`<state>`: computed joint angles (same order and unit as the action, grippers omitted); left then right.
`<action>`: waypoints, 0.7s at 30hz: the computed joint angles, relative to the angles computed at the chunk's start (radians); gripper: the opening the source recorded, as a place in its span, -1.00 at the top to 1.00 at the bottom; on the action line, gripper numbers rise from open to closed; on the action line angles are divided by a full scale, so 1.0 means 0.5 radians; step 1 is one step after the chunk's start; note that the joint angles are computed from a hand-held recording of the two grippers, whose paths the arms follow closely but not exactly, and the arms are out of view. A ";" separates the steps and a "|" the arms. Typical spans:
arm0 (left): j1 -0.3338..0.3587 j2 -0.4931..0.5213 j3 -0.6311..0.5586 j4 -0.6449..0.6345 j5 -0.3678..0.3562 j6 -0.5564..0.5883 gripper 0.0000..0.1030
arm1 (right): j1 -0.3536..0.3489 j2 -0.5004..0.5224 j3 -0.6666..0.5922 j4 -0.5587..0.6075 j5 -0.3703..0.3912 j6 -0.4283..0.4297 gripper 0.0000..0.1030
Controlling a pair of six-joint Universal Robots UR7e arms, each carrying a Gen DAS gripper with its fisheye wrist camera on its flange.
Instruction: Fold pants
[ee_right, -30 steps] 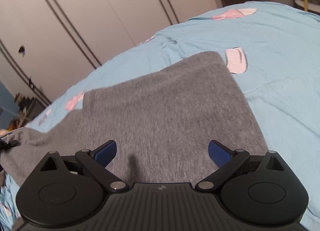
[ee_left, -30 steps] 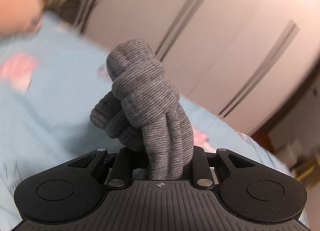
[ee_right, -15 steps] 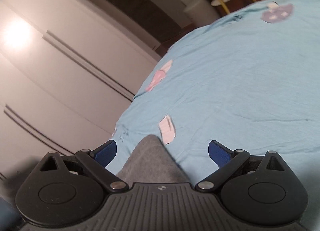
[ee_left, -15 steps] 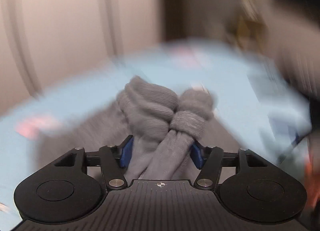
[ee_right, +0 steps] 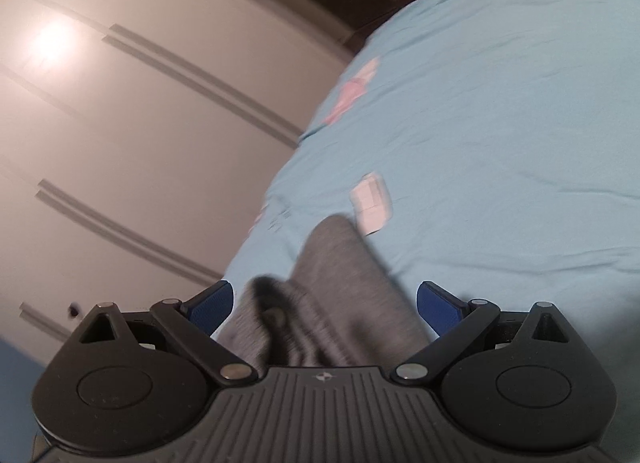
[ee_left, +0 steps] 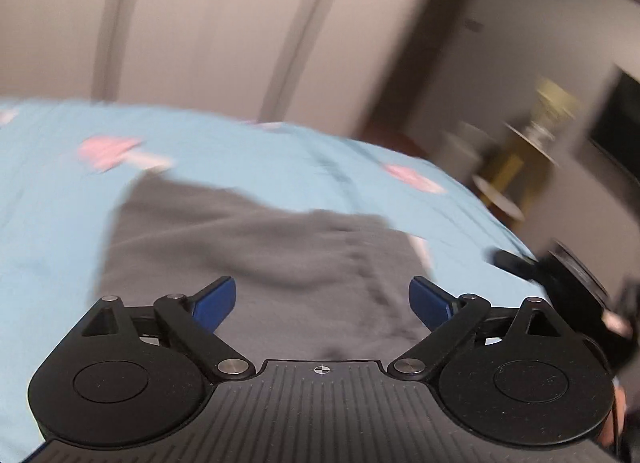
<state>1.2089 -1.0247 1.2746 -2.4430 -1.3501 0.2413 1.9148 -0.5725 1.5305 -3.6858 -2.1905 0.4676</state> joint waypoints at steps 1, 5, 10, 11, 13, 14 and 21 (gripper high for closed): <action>0.017 -0.011 -0.008 -0.022 0.039 -0.095 -0.88 | 0.001 -0.005 0.004 0.002 0.057 -0.029 -0.91; 0.085 -0.083 0.110 -0.354 0.164 -0.455 -0.96 | -0.005 -0.045 -0.015 0.345 0.278 0.085 -0.91; 0.163 -0.020 0.015 -0.151 0.113 -0.814 -0.96 | 0.068 0.037 -0.214 0.903 -0.023 0.057 -0.91; 0.174 -0.006 -0.023 -0.078 0.094 -0.874 -0.96 | 0.067 0.062 -0.247 0.914 -0.030 0.064 -0.91; 0.192 0.026 -0.089 -0.002 0.105 -0.960 -0.96 | 0.071 0.102 -0.296 0.859 0.027 0.017 -0.81; 0.199 0.012 -0.081 -0.003 0.096 -0.986 -0.96 | 0.084 0.128 -0.333 0.845 0.016 -0.017 -0.74; 0.193 0.001 -0.046 0.001 0.098 -1.020 -0.96 | 0.041 0.206 -0.438 0.919 0.080 0.158 -0.61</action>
